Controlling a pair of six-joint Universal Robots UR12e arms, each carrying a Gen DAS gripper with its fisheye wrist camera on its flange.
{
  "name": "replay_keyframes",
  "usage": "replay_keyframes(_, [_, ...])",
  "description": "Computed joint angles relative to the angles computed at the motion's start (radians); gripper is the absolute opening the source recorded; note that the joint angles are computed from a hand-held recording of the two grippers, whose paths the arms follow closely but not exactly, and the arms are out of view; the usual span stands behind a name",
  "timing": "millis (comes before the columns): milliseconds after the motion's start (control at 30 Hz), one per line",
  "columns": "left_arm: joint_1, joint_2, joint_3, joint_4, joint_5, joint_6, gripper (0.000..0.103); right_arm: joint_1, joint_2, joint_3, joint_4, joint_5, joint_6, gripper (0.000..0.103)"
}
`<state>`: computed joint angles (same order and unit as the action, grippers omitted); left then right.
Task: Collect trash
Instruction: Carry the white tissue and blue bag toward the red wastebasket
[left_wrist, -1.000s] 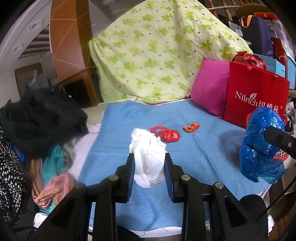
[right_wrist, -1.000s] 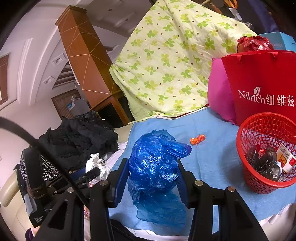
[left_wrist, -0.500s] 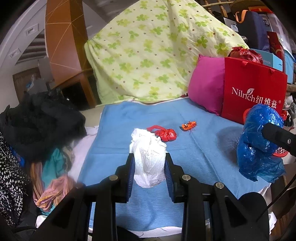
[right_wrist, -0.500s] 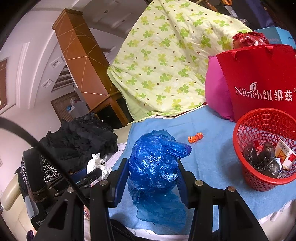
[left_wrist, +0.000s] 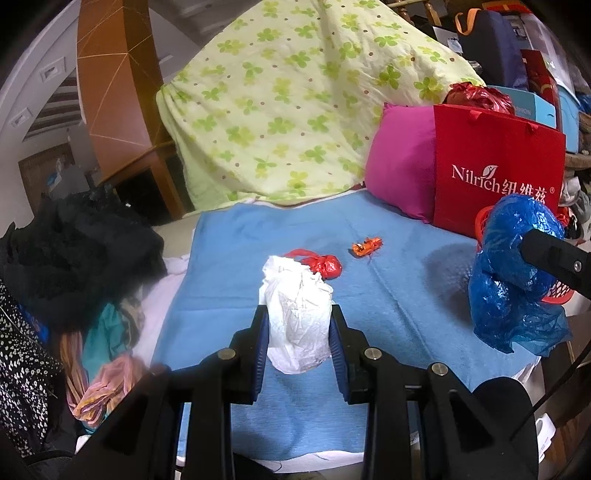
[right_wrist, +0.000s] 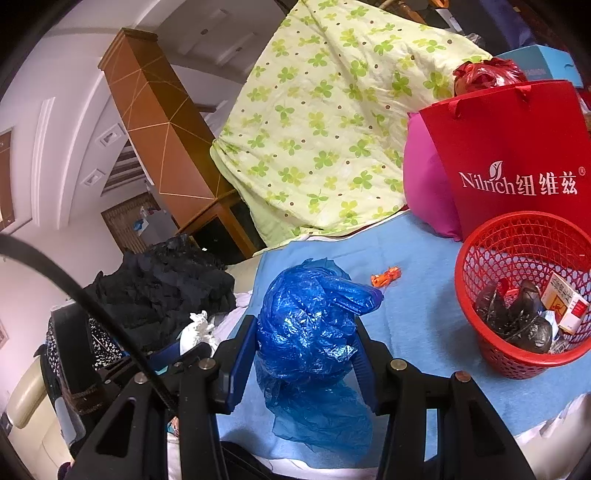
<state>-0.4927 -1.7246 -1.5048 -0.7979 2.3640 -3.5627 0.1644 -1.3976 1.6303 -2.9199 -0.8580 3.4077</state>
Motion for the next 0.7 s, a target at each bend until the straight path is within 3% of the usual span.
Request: replay_keyframes(700, [-0.024, -0.048, 0.054, -0.036, -0.01, 0.044, 0.034, -0.035, -0.012, 0.041, -0.055, 0.02, 0.079, 0.053])
